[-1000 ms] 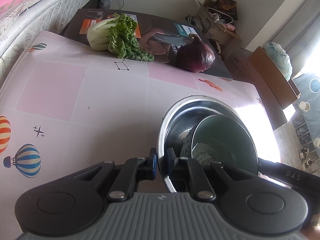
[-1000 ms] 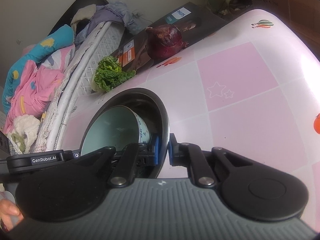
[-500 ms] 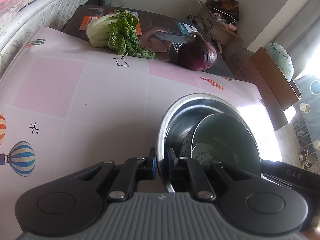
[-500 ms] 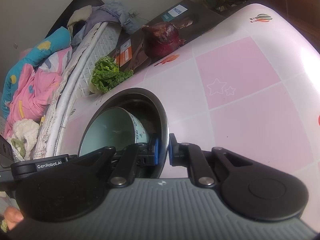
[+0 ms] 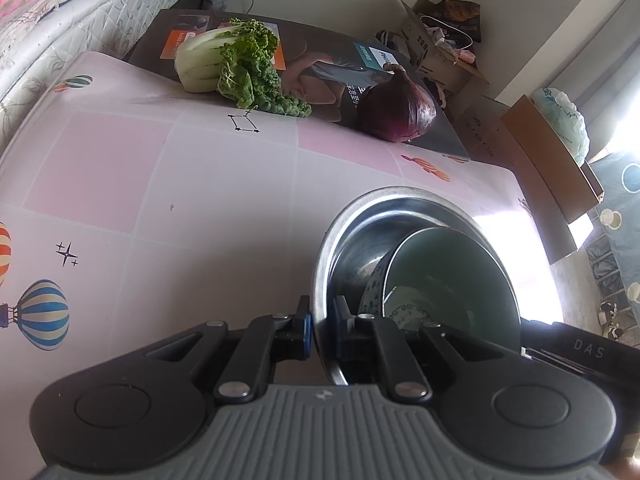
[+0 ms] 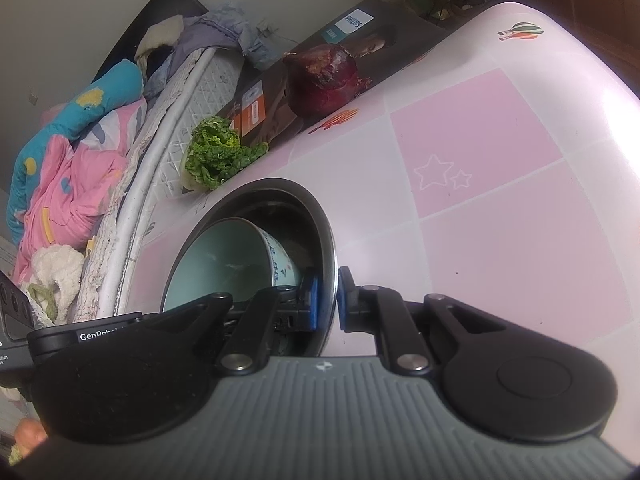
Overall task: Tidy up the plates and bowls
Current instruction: 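Lift the steel bowl with both grippers and carry it over the plate stack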
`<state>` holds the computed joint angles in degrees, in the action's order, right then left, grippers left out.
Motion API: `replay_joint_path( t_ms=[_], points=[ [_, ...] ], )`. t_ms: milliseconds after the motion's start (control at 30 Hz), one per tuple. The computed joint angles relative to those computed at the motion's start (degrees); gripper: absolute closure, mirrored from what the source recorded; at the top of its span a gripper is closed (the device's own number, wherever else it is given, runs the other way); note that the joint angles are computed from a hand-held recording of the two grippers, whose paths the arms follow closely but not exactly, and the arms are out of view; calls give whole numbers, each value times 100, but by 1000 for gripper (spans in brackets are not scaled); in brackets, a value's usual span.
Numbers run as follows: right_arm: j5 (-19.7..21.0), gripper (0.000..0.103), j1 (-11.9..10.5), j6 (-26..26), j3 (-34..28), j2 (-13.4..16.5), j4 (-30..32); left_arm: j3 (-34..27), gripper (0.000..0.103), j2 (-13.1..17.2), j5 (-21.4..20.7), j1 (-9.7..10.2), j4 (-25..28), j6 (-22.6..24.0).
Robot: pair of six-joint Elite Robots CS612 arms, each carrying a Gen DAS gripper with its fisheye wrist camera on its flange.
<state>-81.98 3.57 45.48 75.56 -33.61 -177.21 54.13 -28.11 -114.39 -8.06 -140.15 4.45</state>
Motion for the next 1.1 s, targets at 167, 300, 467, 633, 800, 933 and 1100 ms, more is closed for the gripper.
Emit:
replay_joint_path(
  t_ms=[167,300,467,633,800,933,1100],
  points=[
    [-17,94,7,12,11,-9,-3,52,93,-25,18,-4,-69,-25],
    [-18,94,7,8,28,-18,-23,62,93,-35,4,-3,-91,-27],
    [-9,93,3,22,33,-21,-32,64,93,-38,6,-2,-92,-28],
    [-5,93,2,33,33,-22,-32,82,93,-46,13,-3,-118,-23],
    [-5,93,1,33,34,-21,-37,96,93,-53,26,-8,-142,-28],
    [-1,93,0,41,41,-26,-41,109,93,-63,17,-9,-157,-43],
    [-4,93,-2,46,55,-39,-71,127,93,-77,13,-11,-198,-61]
  ],
)
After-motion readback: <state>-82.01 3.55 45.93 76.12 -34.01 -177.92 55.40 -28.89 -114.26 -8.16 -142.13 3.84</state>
